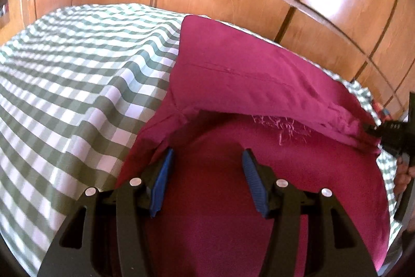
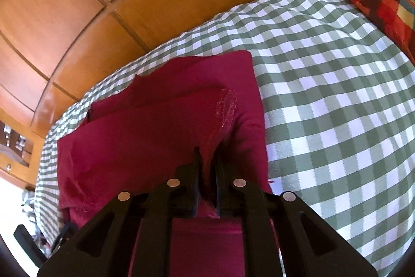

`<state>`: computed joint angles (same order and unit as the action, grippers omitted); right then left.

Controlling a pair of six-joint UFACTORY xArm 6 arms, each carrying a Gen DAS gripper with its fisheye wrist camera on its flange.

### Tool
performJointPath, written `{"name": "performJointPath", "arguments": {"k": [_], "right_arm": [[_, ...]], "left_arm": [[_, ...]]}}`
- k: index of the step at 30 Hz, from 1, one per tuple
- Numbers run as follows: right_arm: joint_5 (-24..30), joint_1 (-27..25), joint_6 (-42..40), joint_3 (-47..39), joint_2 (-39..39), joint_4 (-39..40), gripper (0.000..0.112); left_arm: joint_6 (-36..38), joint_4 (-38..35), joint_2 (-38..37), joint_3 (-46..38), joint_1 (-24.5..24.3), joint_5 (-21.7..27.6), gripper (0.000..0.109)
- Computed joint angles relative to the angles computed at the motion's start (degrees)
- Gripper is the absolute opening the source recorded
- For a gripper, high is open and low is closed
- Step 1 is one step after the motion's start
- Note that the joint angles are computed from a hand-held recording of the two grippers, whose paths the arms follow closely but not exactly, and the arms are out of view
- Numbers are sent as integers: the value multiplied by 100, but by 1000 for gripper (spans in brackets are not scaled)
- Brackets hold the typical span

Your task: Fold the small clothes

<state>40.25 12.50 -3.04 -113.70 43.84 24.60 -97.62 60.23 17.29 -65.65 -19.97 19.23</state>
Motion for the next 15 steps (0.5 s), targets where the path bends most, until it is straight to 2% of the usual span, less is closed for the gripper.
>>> {"name": "performJointPath", "arguments": {"k": [1, 2, 3, 4, 5, 7, 9, 14, 15], "right_arm": [[-37, -11, -45, 70, -64, -38, 11], [-169, -4, -28, 257, -208, -203, 22], [-313, 11, 90, 435, -357, -458, 30], [-471, 22, 169, 597, -488, -638, 46], [-749, 34, 191, 853, -670, -758, 50], [-1188, 99, 35, 1228, -952, -813, 50], [-1348, 237, -281, 1303, -1035, -724, 50], [-1385, 622, -572, 1048, -768, -1188, 50], [-1376, 693, -463, 1046, -685, -1529, 50]], "left_arm": [[290, -227, -69, 21, -44, 75, 54], [340, -227, -125, 43, -38, 38, 54], [260, -105, -211, 81, -30, -8, 54], [170, 29, -299, 107, -31, -13, 54], [68, 207, -407, 116, -29, 11, 55], [-148, 507, -504, 78, 11, -14, 59], [-41, 525, -430, -108, 82, -109, 63], [1033, -379, 240, -887, 201, 31, 63], [1218, -575, 355, -997, 173, 109, 63]]}}
